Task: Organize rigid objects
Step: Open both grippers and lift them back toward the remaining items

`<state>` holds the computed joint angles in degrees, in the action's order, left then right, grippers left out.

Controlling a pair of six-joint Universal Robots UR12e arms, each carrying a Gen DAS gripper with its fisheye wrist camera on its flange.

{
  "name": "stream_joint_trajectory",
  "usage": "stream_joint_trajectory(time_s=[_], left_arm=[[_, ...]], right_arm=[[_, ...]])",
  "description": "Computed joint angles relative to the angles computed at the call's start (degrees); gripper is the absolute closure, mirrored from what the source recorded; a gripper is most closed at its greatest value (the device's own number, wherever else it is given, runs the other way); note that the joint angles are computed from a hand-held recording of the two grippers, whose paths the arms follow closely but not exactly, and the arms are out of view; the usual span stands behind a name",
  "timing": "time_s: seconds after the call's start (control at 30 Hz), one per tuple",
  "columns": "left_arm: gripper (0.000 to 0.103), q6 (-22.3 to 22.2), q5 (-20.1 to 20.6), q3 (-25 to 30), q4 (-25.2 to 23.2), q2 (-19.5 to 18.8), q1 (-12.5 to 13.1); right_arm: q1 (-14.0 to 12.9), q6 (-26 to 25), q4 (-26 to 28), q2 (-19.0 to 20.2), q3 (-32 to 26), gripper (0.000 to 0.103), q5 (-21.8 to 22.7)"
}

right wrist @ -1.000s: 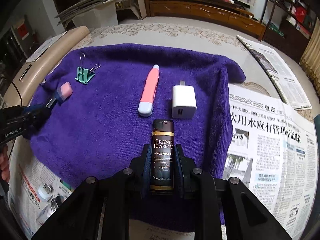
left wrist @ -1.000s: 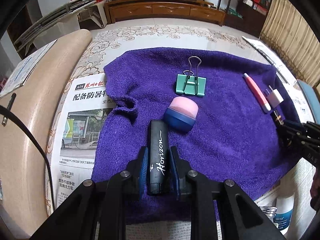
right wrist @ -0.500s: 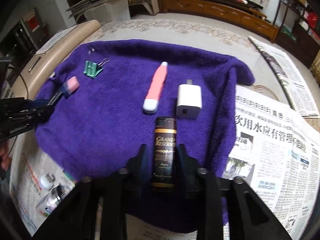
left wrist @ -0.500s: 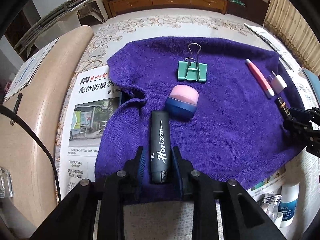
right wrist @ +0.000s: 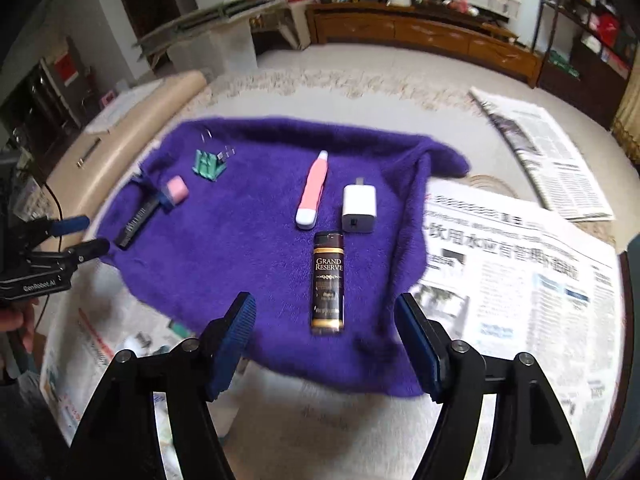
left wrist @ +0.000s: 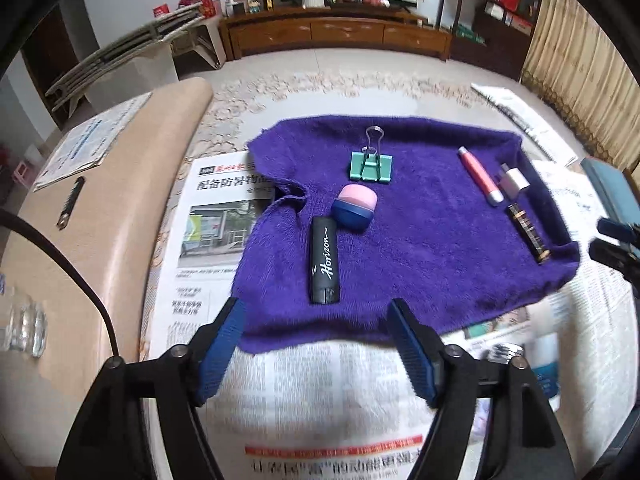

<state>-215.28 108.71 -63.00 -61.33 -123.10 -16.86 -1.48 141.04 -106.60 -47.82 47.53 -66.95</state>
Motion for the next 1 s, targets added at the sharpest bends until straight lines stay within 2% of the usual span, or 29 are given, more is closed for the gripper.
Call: stream_joint_trajectory(time_s=[0.07,0.1,0.13,0.23,0.57,0.73,0.9,1.0], left_arm=[[0.009,-0.5,0.7,-1.9,2.8,1.2,-0.5],[0.006,-0.6,0.2,-3.1,4.7,1.9,-0.7],[0.001,-0.7,-0.2,-3.9,6.0,2.3,-0.9],[0.000,-0.5,-1.0,-5.6,9.1,3.0,-1.5],[0.000,5.9,-2.2,-7.4,10.1,0.9,-3.3],[0.001,9.8,-5.2,-9.1,14.7,0.5,-3.0],[0.002,12.4,-5.9,-8.3,15.4,-0.4,-3.0],[0.010,14.0,-6.3,-7.7,15.2,-0.9,-3.1]], right_arm=[[-0.9,1.6,-2.0,-2.2,3.1,0.012,2.2],[-1.3,2.6,-3.2,-3.0,4.3,0.001,3.2],[-1.7,3.3,-4.3,-4.1,5.9,0.000,4.0],[-2.7,4.5,-6.9,-7.0,9.9,0.000,5.4],[-5.5,9.3,-8.9,-12.7,20.1,0.000,8.1],[-5.5,10.6,-7.5,-12.5,20.3,0.000,7.2],[-5.6,12.1,-8.8,-12.4,19.9,0.000,7.9],[-5.5,12.2,-8.9,-12.5,20.0,0.000,6.9]])
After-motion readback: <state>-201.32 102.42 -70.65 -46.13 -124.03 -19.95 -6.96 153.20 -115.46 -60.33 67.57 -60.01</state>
